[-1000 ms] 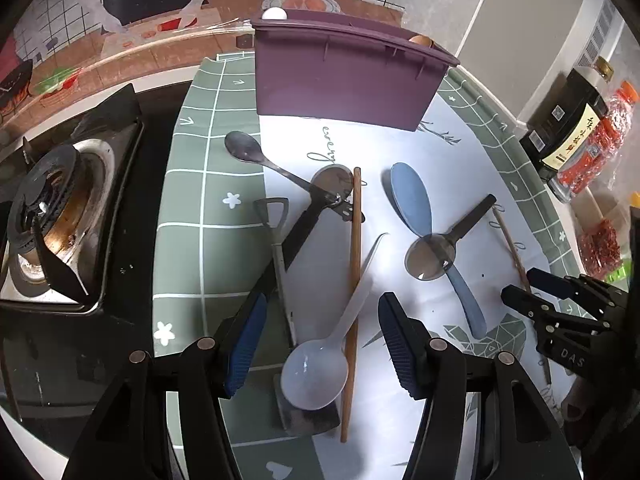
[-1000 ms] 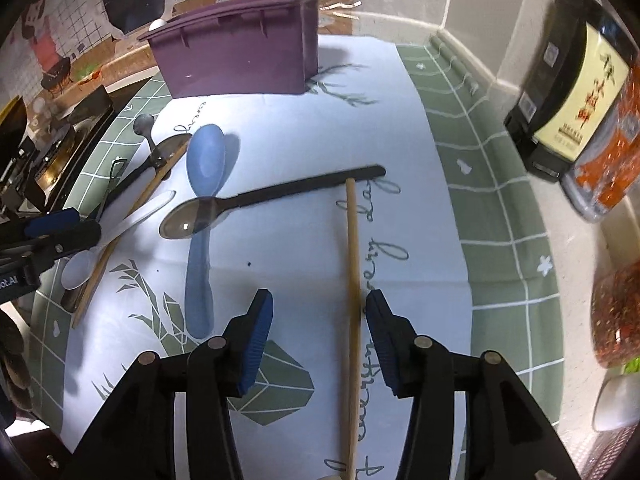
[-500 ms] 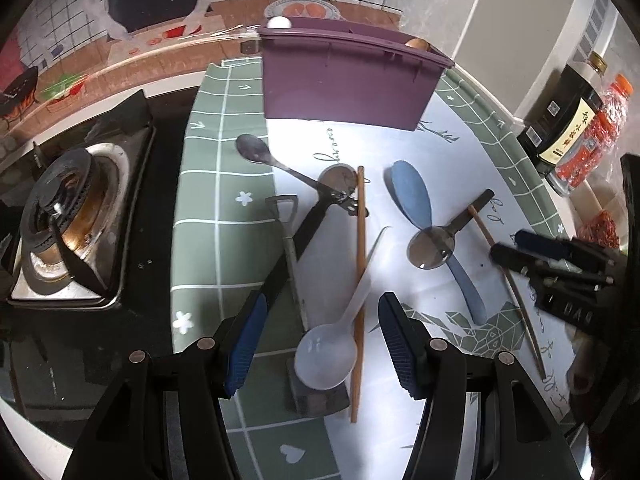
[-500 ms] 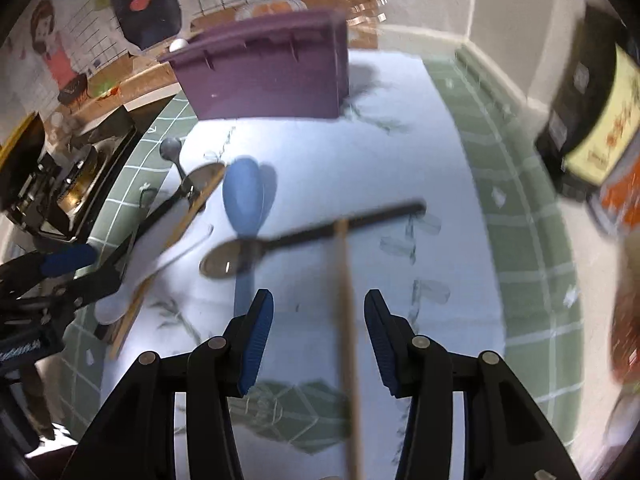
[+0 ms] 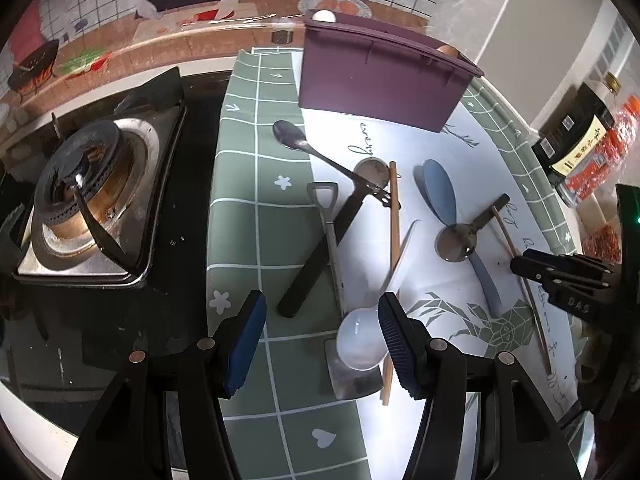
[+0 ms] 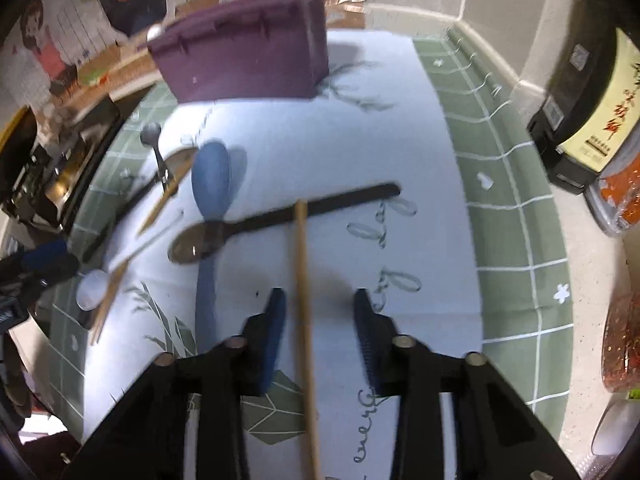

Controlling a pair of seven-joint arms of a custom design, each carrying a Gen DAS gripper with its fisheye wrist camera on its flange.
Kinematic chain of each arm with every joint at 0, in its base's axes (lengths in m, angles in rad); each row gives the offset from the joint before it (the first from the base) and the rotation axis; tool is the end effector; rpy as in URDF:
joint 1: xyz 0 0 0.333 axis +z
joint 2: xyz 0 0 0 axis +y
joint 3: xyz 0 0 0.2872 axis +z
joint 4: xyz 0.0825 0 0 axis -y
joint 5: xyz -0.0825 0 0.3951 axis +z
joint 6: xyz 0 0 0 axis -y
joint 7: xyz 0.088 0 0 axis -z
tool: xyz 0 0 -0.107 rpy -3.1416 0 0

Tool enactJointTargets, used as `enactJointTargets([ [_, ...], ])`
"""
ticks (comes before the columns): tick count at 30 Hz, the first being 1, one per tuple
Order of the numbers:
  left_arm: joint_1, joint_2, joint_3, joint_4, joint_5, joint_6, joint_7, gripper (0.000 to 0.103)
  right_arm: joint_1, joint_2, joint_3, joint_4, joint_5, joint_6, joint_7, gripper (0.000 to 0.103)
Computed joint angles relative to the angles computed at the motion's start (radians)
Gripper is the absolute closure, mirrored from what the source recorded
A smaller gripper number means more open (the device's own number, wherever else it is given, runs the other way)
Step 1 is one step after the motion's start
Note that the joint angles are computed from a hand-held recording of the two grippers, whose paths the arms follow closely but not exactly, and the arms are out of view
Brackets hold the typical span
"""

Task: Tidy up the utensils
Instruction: 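Grasp a single wooden chopstick with the right tool, then grasp the blue rice paddle with the left tool while the right tool holds the chopstick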

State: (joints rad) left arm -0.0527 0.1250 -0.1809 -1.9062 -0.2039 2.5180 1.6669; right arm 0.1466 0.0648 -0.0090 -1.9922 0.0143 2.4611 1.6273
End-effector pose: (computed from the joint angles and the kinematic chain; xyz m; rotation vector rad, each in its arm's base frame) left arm 0.6198 -0.1419 0.4537 -1.8333 2.2117 -0.7102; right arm 0.6060 0.0840 0.4388 -2.0509 1.9084 -0.3530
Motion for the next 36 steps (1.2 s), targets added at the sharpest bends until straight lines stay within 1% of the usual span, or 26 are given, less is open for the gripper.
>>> enactJointTargets([
  [1, -0.002, 0.004, -0.001, 0.007, 0.002, -0.005, 0.0, 0.044, 0.004, -0.005, 0.001, -0.007, -0.021, 0.001, -0.001, 0.084],
  [2, -0.003, 0.009, -0.004, 0.015, 0.002, -0.009, 0.003, 0.044, 0.006, -0.01, 0.004, -0.012, -0.028, -0.009, -0.015, 0.093],
  [3, -0.006, 0.014, -0.006, 0.023, 0.004, -0.013, 0.006, 0.044, 0.006, -0.018, 0.005, -0.019, -0.024, -0.015, -0.028, 0.097],
  [5, -0.01, 0.02, -0.011, 0.032, 0.008, -0.016, 0.016, 0.044, 0.003, -0.042, 0.006, -0.041, 0.013, -0.024, -0.06, 0.097],
  [8, -0.019, 0.028, -0.018, 0.042, 0.021, -0.016, 0.025, 0.044, -0.008, -0.082, 0.001, -0.08, 0.014, -0.002, -0.027, 0.097],
  [11, -0.025, 0.038, -0.023, 0.053, 0.028, -0.022, 0.037, 0.044, -0.028, -0.107, -0.009, -0.096, 0.05, 0.011, -0.002, 0.097],
  [16, -0.03, 0.057, -0.029, 0.078, 0.032, -0.034, 0.042, 0.044, -0.049, -0.126, -0.01, -0.112, 0.085, 0.041, 0.018, 0.097],
  [19, -0.024, 0.081, -0.044, 0.115, -0.018, -0.053, 0.078, 0.044, -0.051, -0.13, -0.008, -0.12, 0.108, 0.052, 0.016, 0.097],
  [22, -0.021, 0.141, -0.063, 0.204, -0.083, -0.09, 0.091, 0.044, -0.053, -0.128, -0.005, -0.13, 0.114, 0.077, 0.03, 0.097],
  [24, -0.034, 0.202, -0.068, 0.289, -0.079, -0.129, 0.05, 0.044, -0.055, -0.128, -0.006, -0.134, 0.119, 0.088, 0.043, 0.097],
  [26, -0.057, 0.273, -0.067, 0.385, -0.043, -0.161, -0.007, 0.044, -0.059, -0.128, -0.008, -0.139, 0.116, 0.097, 0.057, 0.097],
  [28, -0.095, 0.345, -0.053, 0.483, 0.025, -0.19, -0.107, 0.044, -0.064, -0.133, -0.009, -0.146, 0.104, 0.103, 0.073, 0.097],
  [30, -0.114, 0.402, -0.051, 0.558, 0.062, -0.208, -0.177, 0.044, -0.069, -0.137, -0.009, -0.154, 0.089, 0.111, 0.089, 0.097],
  [32, -0.151, 0.452, -0.027, 0.627, 0.14, -0.218, -0.265, 0.044, -0.071, -0.139, -0.01, -0.159, 0.088, 0.115, 0.095, 0.097],
  [34, -0.177, 0.494, -0.011, 0.687, 0.206, -0.234, -0.327, 0.044, -0.074, -0.14, -0.01, -0.163, 0.079, 0.121, 0.105, 0.097],
  [36, -0.191, 0.532, -0.012, 0.742, 0.245, -0.262, -0.352, 0.044, -0.074, -0.138, -0.01, -0.165, 0.085, 0.122, 0.102, 0.097],
])
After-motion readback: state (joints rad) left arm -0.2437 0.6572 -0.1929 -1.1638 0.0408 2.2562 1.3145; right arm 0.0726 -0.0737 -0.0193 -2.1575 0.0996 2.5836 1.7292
